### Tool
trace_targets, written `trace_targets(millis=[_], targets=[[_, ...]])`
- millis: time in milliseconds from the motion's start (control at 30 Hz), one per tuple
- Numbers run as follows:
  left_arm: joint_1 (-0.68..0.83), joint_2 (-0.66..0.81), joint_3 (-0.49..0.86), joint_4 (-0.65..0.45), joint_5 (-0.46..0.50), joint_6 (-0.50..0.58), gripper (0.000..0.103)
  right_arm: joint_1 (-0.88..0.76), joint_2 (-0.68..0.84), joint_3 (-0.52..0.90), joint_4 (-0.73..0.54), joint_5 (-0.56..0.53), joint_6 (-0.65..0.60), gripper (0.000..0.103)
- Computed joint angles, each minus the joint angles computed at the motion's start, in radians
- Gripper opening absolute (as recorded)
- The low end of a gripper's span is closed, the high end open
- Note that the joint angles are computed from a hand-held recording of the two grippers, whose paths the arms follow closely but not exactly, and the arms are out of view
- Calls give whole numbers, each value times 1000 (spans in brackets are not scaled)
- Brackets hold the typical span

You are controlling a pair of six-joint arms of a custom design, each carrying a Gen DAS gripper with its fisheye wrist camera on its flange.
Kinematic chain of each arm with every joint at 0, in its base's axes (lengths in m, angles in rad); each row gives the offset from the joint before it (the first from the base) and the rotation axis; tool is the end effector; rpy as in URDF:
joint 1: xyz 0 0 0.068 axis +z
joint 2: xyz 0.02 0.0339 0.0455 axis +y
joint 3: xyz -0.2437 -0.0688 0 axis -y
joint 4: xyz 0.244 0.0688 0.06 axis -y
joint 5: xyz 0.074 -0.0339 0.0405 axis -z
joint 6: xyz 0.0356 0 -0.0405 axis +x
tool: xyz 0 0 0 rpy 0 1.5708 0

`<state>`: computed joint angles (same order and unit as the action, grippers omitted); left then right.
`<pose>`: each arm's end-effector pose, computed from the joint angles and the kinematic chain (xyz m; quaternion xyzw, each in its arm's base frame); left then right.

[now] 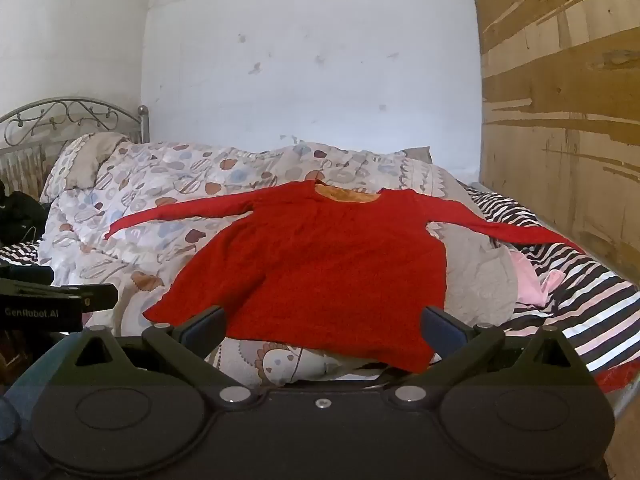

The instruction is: Fold small clothes

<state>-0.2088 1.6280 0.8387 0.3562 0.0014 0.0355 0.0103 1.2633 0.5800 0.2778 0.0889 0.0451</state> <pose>0.3403 -0.0722 0.1799 0.1030 0.8362 -0.0472 0.5366 0.2739 -0.0003 0.1951 0.0390 0.8336 -0.0219 0.5505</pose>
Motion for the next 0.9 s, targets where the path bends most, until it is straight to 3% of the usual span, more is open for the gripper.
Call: trace_targets(millis=[900], targets=[[-2, -1, 1, -18, -9, 23, 103, -7, 7, 2, 10, -12, 23, 103]])
